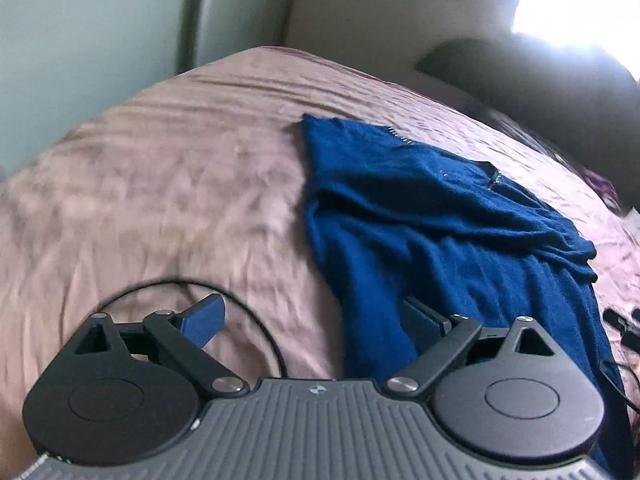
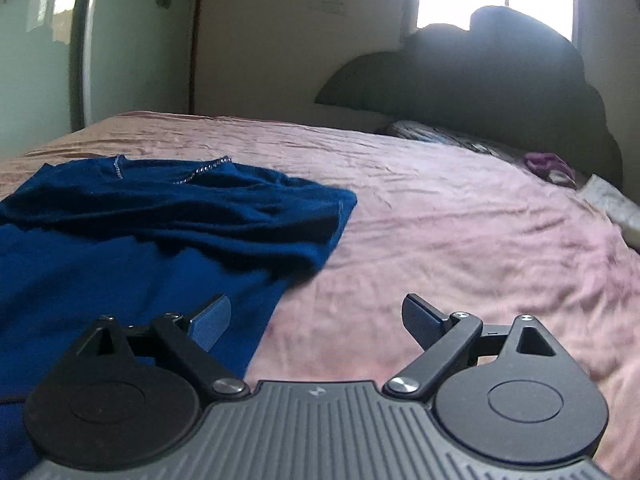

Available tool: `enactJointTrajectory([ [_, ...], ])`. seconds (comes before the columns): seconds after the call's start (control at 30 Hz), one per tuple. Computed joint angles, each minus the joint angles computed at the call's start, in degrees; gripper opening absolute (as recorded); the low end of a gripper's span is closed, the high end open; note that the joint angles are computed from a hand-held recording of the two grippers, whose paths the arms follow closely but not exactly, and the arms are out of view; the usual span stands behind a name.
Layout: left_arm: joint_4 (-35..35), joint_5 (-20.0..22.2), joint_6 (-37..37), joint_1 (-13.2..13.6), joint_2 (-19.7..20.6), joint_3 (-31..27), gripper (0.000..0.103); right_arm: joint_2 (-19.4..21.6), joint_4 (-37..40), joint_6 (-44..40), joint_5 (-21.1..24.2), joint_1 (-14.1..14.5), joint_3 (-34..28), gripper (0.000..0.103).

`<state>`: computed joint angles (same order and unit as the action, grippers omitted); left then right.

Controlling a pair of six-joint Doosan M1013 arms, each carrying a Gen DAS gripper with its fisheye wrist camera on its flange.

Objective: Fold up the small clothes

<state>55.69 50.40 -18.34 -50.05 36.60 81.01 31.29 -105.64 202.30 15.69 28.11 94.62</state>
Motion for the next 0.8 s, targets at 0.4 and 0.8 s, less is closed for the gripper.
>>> enactJointTrajectory([
  [0.4, 10.83, 39.94, 28.76, -6.27, 16.3, -19.75, 0.091, 0.08, -12.72, -8.85, 20.24, 8.84, 5.97, 0.093],
  [0.8, 2.91, 29.88, 17.31, -4.15, 5.47, -4.64, 0.096, -3.84, -0.62, -10.04, 8.52, 3.25, 7.26, 0.093],
])
